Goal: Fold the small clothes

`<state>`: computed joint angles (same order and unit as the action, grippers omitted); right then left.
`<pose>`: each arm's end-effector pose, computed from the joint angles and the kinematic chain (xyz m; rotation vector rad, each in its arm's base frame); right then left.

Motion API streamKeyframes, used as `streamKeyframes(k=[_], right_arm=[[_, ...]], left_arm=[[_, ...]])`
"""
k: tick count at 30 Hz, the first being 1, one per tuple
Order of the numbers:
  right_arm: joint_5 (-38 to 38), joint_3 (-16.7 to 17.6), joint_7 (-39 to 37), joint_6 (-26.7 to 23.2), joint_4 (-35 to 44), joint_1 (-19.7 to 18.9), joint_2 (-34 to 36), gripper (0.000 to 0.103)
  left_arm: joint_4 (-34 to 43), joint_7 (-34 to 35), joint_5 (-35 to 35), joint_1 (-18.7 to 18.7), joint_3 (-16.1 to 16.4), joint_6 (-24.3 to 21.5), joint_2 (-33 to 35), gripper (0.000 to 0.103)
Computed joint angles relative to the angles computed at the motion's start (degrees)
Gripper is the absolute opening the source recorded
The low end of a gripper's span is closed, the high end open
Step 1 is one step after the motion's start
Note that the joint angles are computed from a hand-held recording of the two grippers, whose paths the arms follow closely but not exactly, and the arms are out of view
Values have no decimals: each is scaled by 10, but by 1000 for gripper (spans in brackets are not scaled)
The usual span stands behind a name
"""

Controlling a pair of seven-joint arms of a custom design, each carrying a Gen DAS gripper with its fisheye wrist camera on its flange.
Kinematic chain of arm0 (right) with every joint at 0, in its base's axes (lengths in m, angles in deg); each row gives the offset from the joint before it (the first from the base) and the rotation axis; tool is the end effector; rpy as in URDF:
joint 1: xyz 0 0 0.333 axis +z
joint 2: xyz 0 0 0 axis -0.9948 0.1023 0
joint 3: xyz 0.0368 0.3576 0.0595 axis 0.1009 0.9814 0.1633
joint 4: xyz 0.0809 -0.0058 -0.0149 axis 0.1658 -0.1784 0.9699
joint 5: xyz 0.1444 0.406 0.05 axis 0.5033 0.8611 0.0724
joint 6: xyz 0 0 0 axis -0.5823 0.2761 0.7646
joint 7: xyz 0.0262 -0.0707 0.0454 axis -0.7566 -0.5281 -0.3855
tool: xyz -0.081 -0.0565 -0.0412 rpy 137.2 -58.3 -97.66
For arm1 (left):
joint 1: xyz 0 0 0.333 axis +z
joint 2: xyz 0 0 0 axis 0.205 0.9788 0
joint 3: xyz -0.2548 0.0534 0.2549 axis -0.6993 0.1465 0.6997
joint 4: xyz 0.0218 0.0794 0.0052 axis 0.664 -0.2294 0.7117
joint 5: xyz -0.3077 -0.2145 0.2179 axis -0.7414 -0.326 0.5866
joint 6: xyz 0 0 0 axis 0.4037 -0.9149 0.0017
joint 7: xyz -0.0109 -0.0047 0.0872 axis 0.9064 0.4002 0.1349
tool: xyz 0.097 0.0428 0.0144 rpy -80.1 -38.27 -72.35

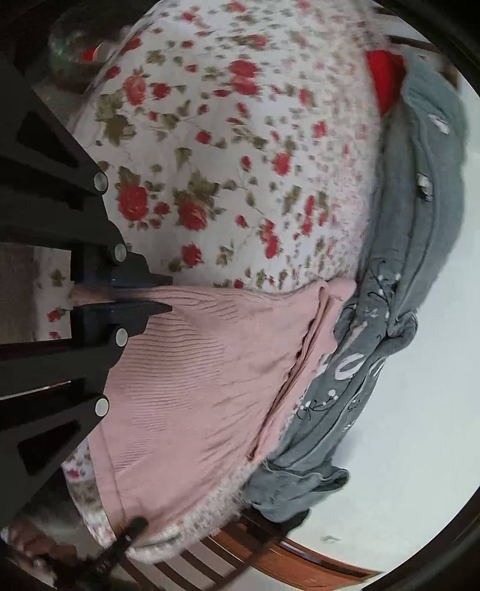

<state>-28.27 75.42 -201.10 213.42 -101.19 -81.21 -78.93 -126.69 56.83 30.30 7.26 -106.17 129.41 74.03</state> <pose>0.5712 0.0819 0.4479 -1.3156 1.8761 -0.6092 0.7238 -0.2548 0.4194 -1.7649 2.0262 -1.2369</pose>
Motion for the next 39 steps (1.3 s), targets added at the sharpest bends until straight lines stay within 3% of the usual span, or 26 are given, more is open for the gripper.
streamKeyframes(k=[2, 4, 6, 13, 18, 25, 39], right_arm=[[125, 10, -128, -4, -24, -5, 6, 8], [167, 9, -174, -19, -26, 8, 17, 8], [125, -4, -138, -33, -16, 26, 24, 8], [139, -14, -147, -44, -14, 38, 33, 10], [105, -21, -111, -45, -10, 43, 34, 11], [90, -18, -101, -47, -11, 39, 32, 12], [98, -17, -108, -47, -9, 40, 35, 14]], left_arm=[[7, 6, -11, 13, -13, -16, 5, 7], [13, 5, -15, 13, -11, -33, 9, 7], [18, 4, -13, 7, -3, -46, 11, 7], [16, -52, 40, -45, 60, -65, 4, 10], [16, -61, 44, -34, 50, -67, 6, 11], [16, -88, 84, -57, 71, -57, 7, 14], [18, -87, 81, -42, 54, -57, 9, 16]])
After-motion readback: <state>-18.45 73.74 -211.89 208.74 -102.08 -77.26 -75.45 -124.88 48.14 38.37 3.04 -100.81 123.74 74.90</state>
